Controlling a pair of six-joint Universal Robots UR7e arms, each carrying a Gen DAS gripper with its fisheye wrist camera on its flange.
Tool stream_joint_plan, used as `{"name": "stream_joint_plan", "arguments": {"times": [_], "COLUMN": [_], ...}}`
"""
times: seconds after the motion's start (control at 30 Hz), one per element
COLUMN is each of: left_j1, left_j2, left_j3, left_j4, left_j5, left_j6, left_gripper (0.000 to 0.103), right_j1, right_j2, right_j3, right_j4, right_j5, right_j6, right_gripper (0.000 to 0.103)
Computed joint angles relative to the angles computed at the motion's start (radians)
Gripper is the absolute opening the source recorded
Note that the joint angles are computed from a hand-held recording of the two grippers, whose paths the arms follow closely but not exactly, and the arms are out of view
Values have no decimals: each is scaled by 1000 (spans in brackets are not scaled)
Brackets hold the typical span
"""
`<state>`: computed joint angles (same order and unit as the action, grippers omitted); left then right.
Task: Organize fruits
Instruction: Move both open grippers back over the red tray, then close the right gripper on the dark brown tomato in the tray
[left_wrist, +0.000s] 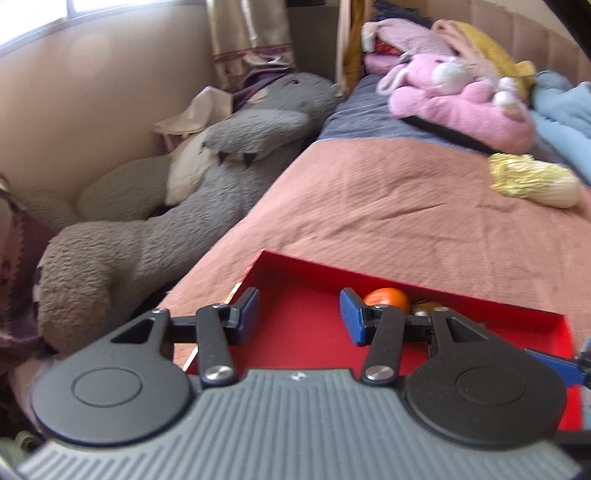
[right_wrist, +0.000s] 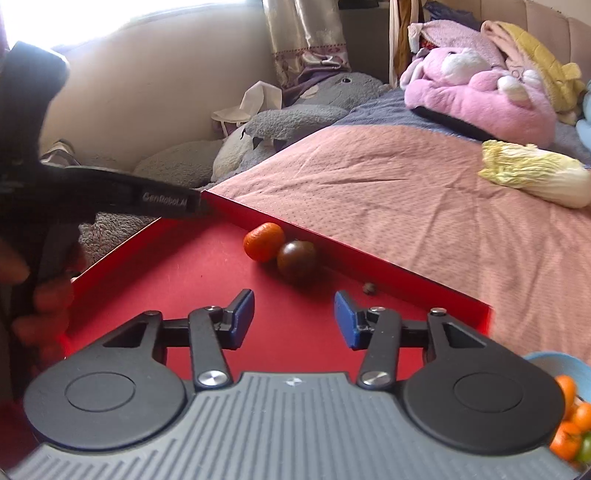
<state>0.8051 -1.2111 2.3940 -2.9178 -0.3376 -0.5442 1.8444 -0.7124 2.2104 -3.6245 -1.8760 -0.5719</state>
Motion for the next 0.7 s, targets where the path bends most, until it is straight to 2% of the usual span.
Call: {"name": "stream_joint_plan", "arguments": {"times": [0.13,0.3,0.5,0.6,0.7], "left_j1": [27,34,44,43,47], "left_j2": [-34,-25,-28,-23,-9], "left_j3": [-18,-19,-27,-25,-25], "left_j4": [115,68,79,57,2], "left_j5": [-19,-51,-84,-96,-130], "left_j6": [-110,-73,-93,-71,-15], "left_gripper": [51,51,51,51,51], "right_j1": [10,6,-8,-18,-25], "right_j2": [91,157,186,185,165], "right_j3": [-97,-170,-212,-218,-195], "right_j4": [22,23,29,44,36], "right_j5": [-46,-99,-91,-67,-59], "right_j6": [7,4,-15,-16,-12], "right_gripper": [52,52,50,44,44]}}
